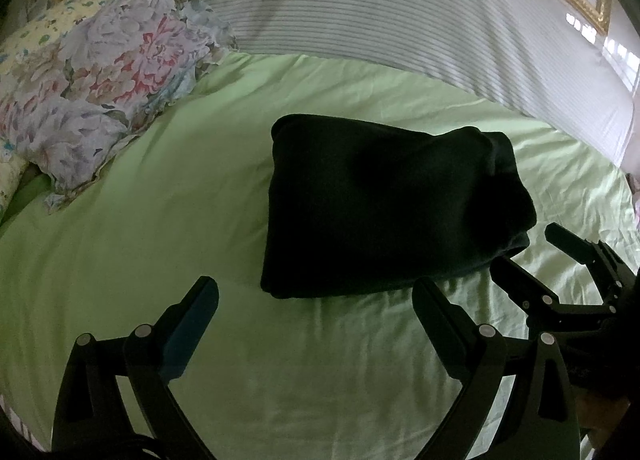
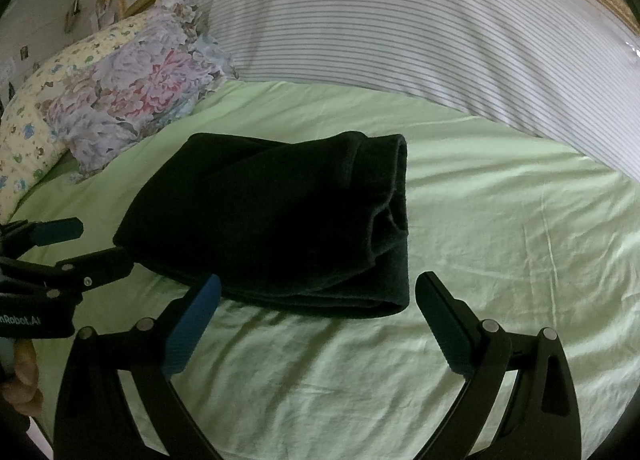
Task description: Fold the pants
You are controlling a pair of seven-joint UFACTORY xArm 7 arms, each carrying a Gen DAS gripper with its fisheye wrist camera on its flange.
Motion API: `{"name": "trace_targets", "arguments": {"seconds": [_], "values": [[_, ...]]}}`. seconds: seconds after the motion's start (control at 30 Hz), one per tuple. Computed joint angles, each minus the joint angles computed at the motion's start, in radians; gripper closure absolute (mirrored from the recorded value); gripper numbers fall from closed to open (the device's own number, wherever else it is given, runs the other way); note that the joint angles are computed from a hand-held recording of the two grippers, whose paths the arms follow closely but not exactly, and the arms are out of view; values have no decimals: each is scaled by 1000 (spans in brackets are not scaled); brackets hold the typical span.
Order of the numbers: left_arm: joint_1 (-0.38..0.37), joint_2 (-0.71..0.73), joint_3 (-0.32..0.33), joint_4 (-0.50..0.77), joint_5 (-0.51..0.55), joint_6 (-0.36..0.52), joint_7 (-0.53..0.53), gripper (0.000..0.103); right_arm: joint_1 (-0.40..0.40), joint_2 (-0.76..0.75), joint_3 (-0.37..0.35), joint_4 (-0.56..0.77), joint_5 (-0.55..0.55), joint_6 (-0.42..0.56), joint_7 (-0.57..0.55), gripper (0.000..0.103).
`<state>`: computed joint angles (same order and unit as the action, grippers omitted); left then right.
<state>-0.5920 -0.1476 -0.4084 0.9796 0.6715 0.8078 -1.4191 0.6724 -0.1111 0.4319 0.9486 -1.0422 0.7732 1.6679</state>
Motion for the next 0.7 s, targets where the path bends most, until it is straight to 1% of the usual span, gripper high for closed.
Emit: {"name": "trace_targets", "arguments": {"seconds": [0.4, 0.7], "values": [[-1, 0, 0, 2, 1, 5, 2, 5, -14, -13, -4, -13, -2, -29, -13, 5], [1, -6, 0, 1, 4, 3, 2, 5, -19, -19, 7, -14, 1, -21, -8, 5]]}}
